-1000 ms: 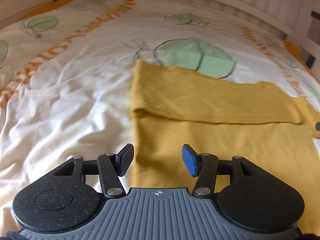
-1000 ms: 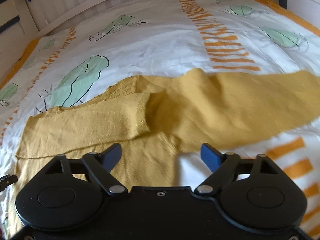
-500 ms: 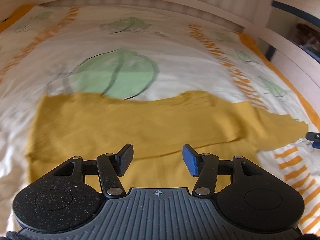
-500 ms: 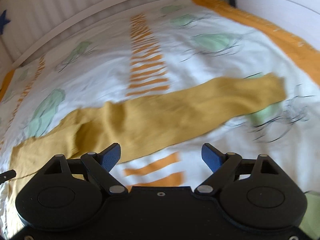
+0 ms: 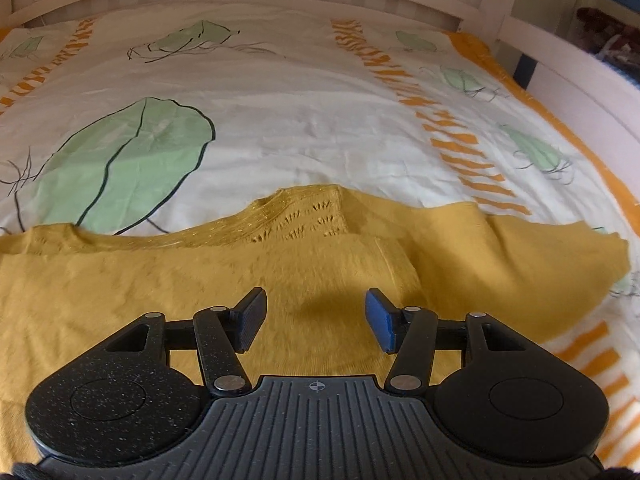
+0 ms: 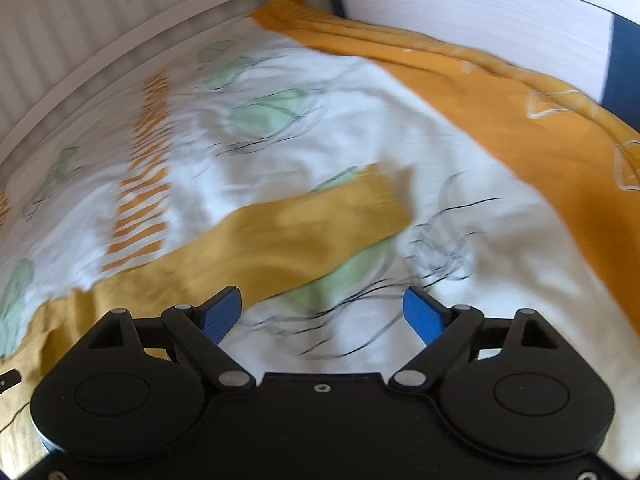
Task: Fold small clothes
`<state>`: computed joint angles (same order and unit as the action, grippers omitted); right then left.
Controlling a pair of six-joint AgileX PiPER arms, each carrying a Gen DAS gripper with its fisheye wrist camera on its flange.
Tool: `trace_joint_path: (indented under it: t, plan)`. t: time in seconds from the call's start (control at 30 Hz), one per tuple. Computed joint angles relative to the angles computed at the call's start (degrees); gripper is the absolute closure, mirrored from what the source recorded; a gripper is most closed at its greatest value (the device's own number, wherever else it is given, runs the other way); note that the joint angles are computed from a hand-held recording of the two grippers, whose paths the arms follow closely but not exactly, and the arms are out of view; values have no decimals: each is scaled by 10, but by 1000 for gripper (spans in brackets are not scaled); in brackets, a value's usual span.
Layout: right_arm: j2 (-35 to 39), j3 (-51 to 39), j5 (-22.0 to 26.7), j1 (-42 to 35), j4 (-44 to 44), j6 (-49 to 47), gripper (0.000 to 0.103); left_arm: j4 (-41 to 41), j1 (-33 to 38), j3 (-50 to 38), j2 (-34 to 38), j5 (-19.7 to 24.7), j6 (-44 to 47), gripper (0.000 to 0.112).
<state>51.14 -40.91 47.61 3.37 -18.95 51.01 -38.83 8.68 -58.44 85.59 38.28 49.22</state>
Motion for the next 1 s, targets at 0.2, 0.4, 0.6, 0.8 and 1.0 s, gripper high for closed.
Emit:
trace_joint_path:
  t: [0.2,0.4,0.6,0.8,1.0]
  plan:
    - [26,29,-91,-140,72,-119,14,66,-49,-6,44,-57,-52,57]
    - [98,34,-177,-180,65,-150,14,120,-86,14,43,-108,-72,50]
    - [152,35,-247,-203,58,-152,14,88,-88,36,37,-139,-44,48]
    - [173,22,-238,-195,30,-128,57,99,-97,35,42,-149,-64,46]
    - [150,-22,-175,-160,82,-181,85,100,-91,26,43,-134,-61,46]
